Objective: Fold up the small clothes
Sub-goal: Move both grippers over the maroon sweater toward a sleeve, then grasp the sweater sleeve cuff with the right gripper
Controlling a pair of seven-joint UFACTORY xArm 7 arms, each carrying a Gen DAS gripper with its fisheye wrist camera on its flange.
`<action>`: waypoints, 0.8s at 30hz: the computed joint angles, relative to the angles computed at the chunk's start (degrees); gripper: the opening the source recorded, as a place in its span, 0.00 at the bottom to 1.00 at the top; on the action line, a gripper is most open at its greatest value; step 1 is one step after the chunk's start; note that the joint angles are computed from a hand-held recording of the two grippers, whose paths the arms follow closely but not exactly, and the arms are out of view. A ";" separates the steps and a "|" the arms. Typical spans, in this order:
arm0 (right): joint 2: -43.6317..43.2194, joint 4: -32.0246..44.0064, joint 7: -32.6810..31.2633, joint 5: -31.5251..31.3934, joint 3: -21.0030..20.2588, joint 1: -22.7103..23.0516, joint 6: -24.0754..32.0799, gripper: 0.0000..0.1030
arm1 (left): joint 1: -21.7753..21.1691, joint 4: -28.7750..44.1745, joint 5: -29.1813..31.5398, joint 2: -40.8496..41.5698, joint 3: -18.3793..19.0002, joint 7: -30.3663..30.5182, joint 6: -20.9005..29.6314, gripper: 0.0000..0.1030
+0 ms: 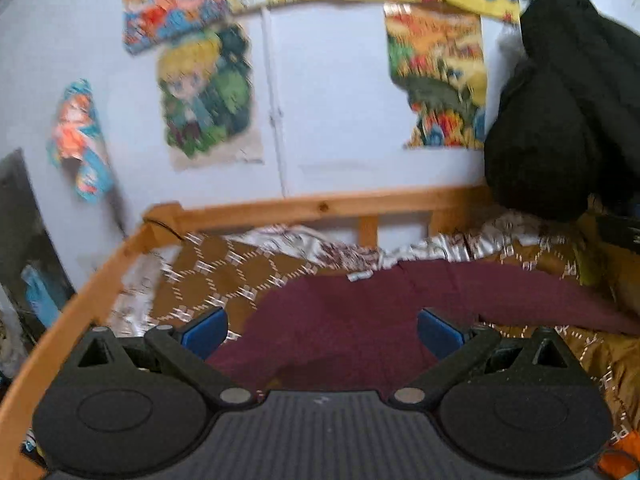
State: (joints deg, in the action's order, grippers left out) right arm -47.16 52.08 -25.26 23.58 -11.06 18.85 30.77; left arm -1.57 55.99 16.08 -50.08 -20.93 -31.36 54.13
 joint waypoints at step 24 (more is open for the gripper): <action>18.17 -25.38 27.36 -4.39 10.53 -34.50 -38.24 1.00 | -5.20 -12.58 3.48 24.28 4.85 8.73 -29.61 1.00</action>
